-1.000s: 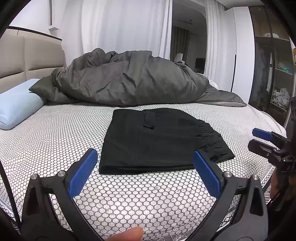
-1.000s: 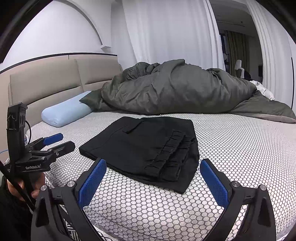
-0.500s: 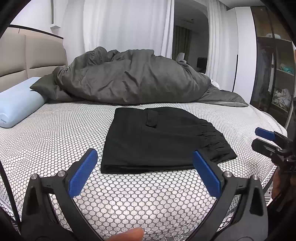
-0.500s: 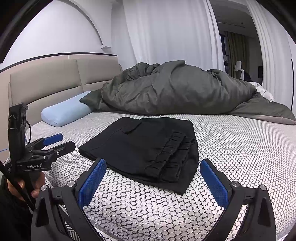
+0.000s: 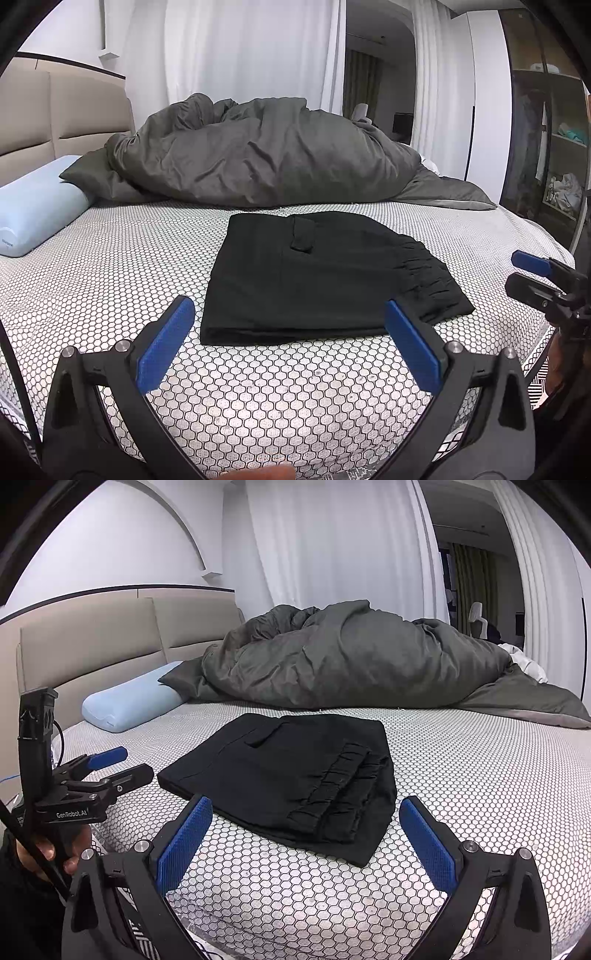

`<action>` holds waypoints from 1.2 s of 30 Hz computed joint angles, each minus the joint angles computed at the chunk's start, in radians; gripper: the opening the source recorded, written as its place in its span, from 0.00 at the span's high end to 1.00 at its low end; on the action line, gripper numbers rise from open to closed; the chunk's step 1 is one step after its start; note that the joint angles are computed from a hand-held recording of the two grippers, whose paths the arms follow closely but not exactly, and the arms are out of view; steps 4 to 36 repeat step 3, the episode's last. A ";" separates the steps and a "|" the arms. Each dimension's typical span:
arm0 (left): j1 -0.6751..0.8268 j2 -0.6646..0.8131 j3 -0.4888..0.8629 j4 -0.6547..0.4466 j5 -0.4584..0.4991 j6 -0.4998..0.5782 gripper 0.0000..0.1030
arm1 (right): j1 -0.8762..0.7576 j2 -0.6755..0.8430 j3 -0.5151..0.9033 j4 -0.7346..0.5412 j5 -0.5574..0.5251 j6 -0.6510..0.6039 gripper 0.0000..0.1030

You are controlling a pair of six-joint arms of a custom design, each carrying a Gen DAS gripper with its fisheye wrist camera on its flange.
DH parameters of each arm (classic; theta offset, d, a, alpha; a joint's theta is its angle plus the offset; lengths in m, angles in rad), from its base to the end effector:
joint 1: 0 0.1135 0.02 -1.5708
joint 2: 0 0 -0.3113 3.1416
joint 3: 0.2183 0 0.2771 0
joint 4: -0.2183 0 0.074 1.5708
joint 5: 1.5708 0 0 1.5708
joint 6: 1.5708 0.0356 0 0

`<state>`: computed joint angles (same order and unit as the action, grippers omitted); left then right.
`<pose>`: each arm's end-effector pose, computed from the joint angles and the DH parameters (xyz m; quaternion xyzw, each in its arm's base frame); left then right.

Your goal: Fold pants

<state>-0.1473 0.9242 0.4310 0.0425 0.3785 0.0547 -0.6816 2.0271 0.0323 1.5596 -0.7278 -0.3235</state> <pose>0.1915 -0.0417 0.2401 0.1833 0.8178 -0.1834 0.5138 0.1638 -0.1024 0.0793 -0.0480 0.8094 0.0209 0.5850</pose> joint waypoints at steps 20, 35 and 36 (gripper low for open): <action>0.001 0.000 -0.001 0.006 -0.004 0.001 0.01 | -0.001 -0.013 0.003 -0.019 0.000 0.000 0.00; 0.001 0.000 -0.001 0.006 -0.004 0.001 0.01 | -0.001 -0.013 0.003 -0.019 0.000 0.000 0.00; 0.001 0.000 -0.001 0.006 -0.004 0.001 0.01 | -0.001 -0.013 0.003 -0.019 0.000 0.000 0.00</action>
